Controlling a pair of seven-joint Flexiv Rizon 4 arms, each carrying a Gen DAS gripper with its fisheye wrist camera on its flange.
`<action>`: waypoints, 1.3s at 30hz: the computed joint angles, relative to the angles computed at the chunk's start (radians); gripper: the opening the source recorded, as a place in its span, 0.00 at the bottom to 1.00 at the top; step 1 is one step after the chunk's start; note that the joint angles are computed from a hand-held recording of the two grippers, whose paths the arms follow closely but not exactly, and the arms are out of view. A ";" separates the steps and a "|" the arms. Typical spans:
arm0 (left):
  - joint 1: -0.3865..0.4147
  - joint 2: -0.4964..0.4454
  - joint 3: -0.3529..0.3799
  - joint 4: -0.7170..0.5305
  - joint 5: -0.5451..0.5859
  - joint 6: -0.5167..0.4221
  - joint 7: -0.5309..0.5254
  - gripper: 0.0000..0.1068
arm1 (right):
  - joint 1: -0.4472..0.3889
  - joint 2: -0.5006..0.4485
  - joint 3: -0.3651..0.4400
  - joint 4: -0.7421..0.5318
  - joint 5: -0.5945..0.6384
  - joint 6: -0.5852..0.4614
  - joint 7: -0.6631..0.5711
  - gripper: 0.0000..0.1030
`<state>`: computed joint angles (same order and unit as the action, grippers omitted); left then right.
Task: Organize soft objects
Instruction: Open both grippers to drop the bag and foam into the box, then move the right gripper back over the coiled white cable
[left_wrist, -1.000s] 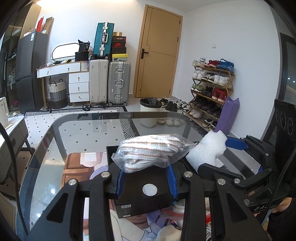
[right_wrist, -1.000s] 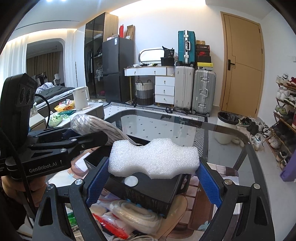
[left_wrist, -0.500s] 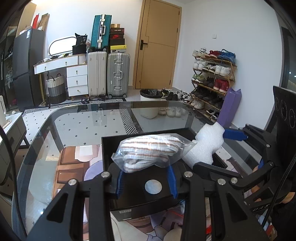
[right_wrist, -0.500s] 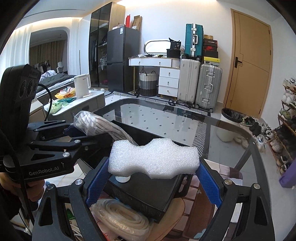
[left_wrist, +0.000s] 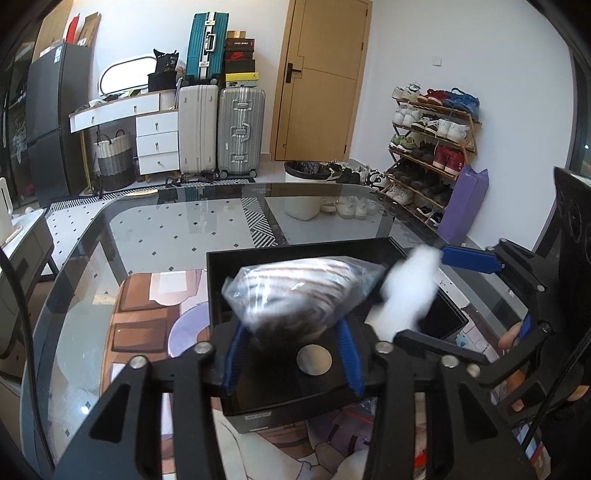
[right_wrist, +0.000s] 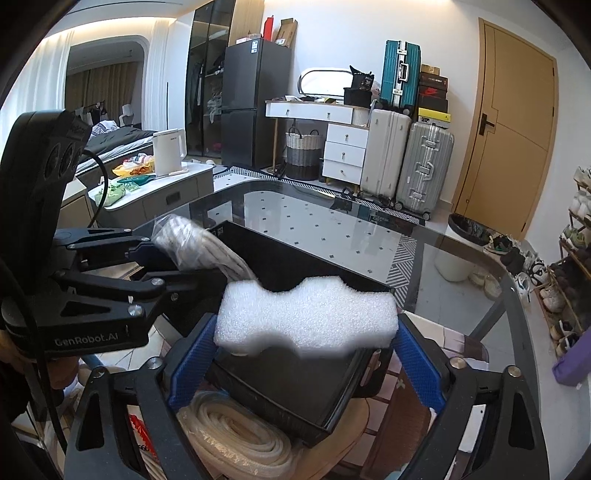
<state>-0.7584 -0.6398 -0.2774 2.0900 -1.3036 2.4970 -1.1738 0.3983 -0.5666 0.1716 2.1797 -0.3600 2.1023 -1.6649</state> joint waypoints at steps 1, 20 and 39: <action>-0.003 0.002 0.000 0.002 -0.001 0.004 -0.002 0.54 | 0.021 0.006 -0.017 0.009 0.027 0.017 -0.015 0.98; -0.081 0.060 -0.047 0.126 -0.063 0.147 -0.106 0.96 | -0.093 0.109 0.041 0.243 0.009 0.173 0.112 0.99; -0.165 0.042 -0.098 0.159 -0.209 0.229 -0.067 0.96 | -0.074 0.128 0.038 0.348 0.047 0.208 0.132 0.99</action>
